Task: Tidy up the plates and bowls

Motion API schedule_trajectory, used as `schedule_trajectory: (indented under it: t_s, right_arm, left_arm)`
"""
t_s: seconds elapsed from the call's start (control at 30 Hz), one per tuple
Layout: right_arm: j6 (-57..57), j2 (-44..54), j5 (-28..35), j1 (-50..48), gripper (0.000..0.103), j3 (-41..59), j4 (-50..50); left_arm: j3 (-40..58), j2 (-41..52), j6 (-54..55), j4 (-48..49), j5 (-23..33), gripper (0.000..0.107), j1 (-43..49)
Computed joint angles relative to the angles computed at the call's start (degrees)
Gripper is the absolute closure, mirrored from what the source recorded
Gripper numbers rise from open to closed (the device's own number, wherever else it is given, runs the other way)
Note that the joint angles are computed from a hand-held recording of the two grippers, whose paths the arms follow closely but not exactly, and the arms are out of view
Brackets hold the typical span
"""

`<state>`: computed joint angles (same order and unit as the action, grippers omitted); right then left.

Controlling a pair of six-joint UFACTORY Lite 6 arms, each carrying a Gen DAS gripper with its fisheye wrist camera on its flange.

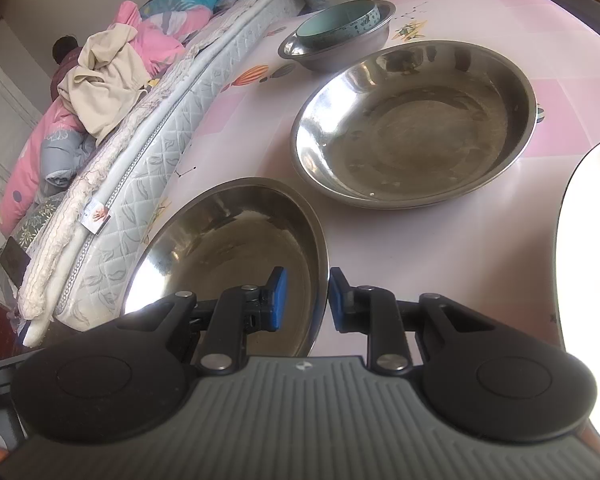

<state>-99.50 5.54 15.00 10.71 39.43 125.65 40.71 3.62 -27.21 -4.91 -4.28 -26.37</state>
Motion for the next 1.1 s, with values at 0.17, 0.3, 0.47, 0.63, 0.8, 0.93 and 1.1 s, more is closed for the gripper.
schedule_trajectory:
  t_s: [0.17, 0.3, 0.47, 0.63, 0.8, 0.93, 1.1]
  right_arm:
    - [0.33, -0.21, -0.06, -0.05, 0.080, -0.24, -0.23]
    - [-0.21, -0.05, -0.09, 0.09, 0.080, -0.38, 0.39]
    - [-0.65, 0.63, -0.34, 0.67, 0.080, -0.04, 1.04]
    - [-2.91, 1.52, -0.49, 1.26, 0.080, 0.45, 3.41]
    - [-7.37, 2.14, -0.70, 1.65, 0.080, 0.67, 7.78]
    - [-10.99, 3.31, -0.76, 1.92, 0.081, 1.21, 11.09]
    - [-19.10, 3.58, -1.39, 3.23, 0.085, 1.31, 18.60]
  left_arm:
    - [0.76, 0.98, -1.05, 1.31, -0.16, 0.070, 0.40]
    - [1.84, 2.28, 7.85, -7.44, -0.42, 0.070, 0.07]
    - [3.37, 3.93, 23.34, -22.77, -0.59, 0.070, -0.70]
    - [4.52, 5.23, 40.22, -39.26, -1.12, 0.071, -1.47]
    - [5.53, 6.32, 47.45, -46.20, -2.25, 0.072, -1.98]
    - [6.83, 7.81, 51.72, -50.38, -3.06, 0.073, -2.24]
    - [6.81, 8.00, 54.23, -52.93, -4.09, 0.076, -2.64]
